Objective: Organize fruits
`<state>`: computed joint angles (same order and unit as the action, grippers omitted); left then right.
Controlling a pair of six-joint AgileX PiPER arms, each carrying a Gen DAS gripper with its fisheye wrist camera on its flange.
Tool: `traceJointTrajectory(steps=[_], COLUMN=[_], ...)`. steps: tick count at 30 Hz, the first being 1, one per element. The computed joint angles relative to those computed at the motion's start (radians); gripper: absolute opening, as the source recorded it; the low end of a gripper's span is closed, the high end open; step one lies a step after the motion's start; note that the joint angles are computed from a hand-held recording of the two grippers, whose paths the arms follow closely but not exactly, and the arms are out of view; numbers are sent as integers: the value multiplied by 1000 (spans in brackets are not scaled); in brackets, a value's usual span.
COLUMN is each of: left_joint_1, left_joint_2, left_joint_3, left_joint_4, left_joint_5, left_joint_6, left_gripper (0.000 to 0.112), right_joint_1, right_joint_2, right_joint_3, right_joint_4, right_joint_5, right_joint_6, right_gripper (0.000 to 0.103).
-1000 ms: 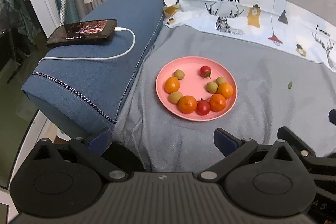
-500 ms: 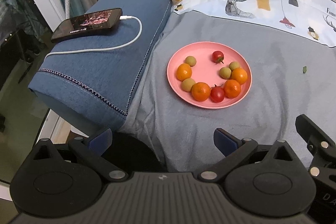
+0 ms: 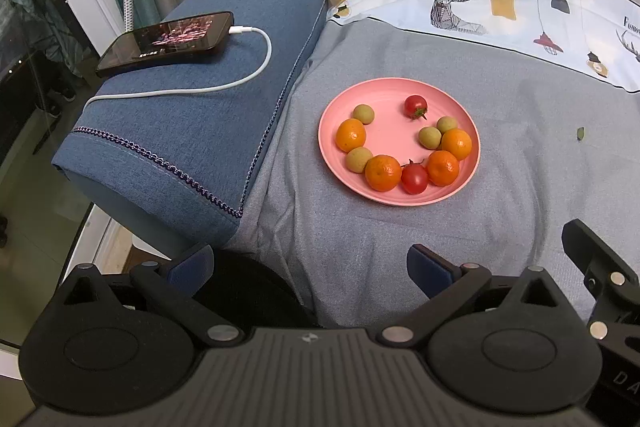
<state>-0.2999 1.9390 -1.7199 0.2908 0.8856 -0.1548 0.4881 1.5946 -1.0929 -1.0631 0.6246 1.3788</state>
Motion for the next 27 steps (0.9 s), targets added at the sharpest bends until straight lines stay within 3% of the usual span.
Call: traceJointTrajectory(steps=[27], left_joint_1=[-2], left_joint_2=[3], left_joint_3=[7], left_joint_4=[9], left_joint_5=[-7], left_joint_6=[-1], left_gripper=[103], right_joint_1=[-3], right_joint_2=[3], right_joint_3=[-5], right_joint_4=[12], right_joint_5=[-8], right_joint_6=[-13], right_gripper=[102])
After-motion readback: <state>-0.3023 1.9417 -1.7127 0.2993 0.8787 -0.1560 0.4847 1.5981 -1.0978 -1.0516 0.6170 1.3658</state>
